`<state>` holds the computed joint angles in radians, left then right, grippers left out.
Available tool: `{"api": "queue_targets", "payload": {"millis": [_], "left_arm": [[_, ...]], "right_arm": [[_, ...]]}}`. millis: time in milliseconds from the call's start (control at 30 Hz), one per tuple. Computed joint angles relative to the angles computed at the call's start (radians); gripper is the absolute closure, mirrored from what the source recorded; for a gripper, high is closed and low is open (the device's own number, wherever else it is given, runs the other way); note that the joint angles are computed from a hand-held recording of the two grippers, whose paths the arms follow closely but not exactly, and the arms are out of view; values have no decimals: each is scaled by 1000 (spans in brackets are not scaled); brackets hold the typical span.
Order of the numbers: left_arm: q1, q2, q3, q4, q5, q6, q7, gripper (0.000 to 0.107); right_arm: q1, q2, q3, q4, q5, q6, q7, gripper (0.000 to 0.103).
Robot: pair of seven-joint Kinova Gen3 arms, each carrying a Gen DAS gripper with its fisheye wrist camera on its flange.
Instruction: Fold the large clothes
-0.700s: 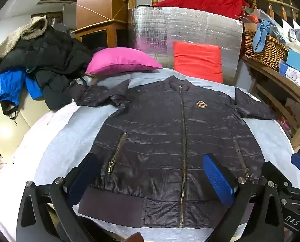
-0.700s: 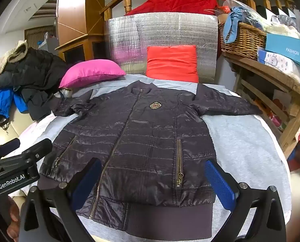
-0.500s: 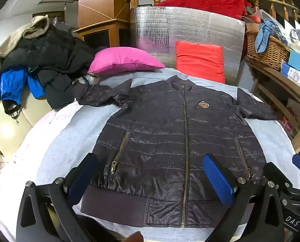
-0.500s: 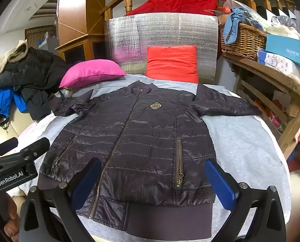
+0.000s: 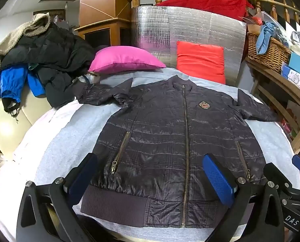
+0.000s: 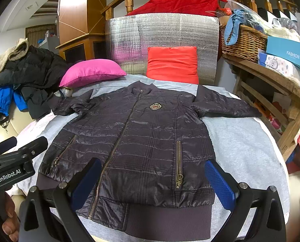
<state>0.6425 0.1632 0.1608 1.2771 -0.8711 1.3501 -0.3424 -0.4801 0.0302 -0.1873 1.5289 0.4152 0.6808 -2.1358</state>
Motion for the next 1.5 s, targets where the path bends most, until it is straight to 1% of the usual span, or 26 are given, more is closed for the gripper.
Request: {"api": "queue_targets", "payload": {"millis": [300,500,1500], "left_arm": [[5,-12,8,6,-23,-10,4,4],[21,-8,14,-8,-48,10,7,4],[29,3,6,-31,-34,33,-12,4]], "right_arm": [[-1,-5,-2,6,20,-10,-17,0],[2,-12,-5,15,29,-17,-31,0],[33,-32,-10,35,3,-40,-22,0]]}}
